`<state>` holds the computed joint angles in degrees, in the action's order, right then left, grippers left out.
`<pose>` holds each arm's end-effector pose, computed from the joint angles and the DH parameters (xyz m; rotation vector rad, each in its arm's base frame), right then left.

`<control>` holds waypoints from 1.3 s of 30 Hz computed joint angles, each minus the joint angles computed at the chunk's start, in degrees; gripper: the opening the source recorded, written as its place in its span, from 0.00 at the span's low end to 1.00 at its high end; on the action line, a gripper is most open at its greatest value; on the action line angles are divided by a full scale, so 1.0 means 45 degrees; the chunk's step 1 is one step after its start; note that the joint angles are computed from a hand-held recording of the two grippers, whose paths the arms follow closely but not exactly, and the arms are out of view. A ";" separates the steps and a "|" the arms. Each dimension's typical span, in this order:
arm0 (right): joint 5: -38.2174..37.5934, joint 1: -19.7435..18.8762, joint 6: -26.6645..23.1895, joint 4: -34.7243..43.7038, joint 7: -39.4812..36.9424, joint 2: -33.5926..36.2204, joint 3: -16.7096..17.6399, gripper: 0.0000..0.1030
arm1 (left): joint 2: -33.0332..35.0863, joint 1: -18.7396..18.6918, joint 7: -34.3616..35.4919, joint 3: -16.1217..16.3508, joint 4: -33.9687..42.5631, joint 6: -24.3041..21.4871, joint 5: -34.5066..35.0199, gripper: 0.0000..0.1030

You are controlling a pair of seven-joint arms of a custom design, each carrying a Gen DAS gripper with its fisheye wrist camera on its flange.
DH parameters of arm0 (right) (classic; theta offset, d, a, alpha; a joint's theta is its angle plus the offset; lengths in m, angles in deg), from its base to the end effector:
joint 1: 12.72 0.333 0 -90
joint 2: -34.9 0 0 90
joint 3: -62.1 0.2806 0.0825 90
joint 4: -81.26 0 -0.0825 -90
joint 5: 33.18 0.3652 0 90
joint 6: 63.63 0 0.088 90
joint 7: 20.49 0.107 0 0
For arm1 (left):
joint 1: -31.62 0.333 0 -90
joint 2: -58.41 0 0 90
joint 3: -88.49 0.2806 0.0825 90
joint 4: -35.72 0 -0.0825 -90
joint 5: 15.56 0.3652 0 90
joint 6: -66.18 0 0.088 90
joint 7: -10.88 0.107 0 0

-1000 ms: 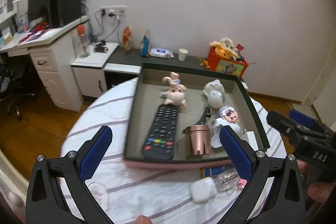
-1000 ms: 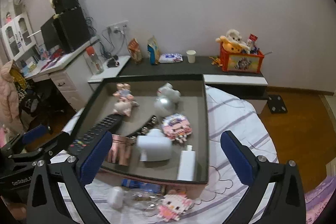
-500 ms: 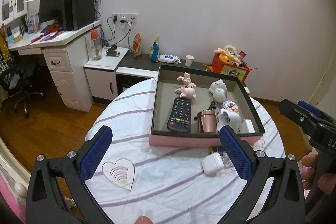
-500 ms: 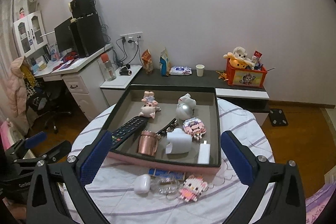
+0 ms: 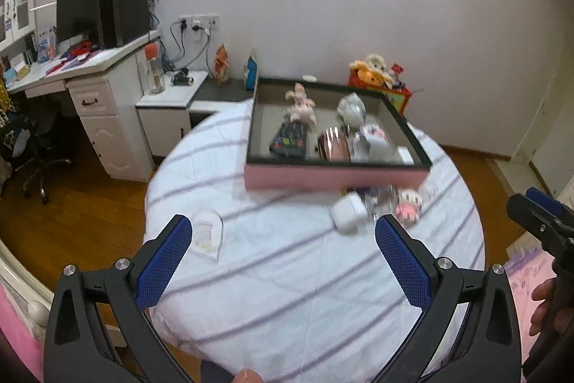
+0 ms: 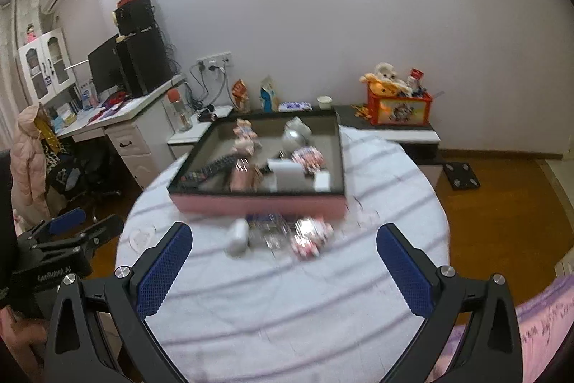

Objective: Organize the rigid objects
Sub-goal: 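Withdraw both tools from the tray box toward the remaining objects, then lower the left gripper around the white earbud case and close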

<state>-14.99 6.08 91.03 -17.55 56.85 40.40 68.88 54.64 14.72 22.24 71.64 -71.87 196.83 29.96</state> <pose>0.5663 0.2558 0.5922 -1.9115 1.2162 -0.4090 0.4790 -0.3044 0.5611 -2.0044 1.3466 -0.7290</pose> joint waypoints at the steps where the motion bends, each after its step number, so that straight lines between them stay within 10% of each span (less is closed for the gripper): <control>1: -0.0056 -0.0013 -0.0015 -0.0239 0.0026 -0.0140 -0.0026 1.00 | -0.0009 -0.0035 0.0056 -0.0014 -0.0135 0.0074 -0.0158 1.00; 39: -0.2408 -0.0033 -0.2295 0.2762 0.1508 0.2971 -0.0307 1.00 | 0.4471 -0.0953 0.2805 0.1387 0.3295 0.0546 -0.2187 1.00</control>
<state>-25.83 5.93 80.71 -5.12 63.63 53.77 67.50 74.76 10.44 34.86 77.88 -57.05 199.29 20.12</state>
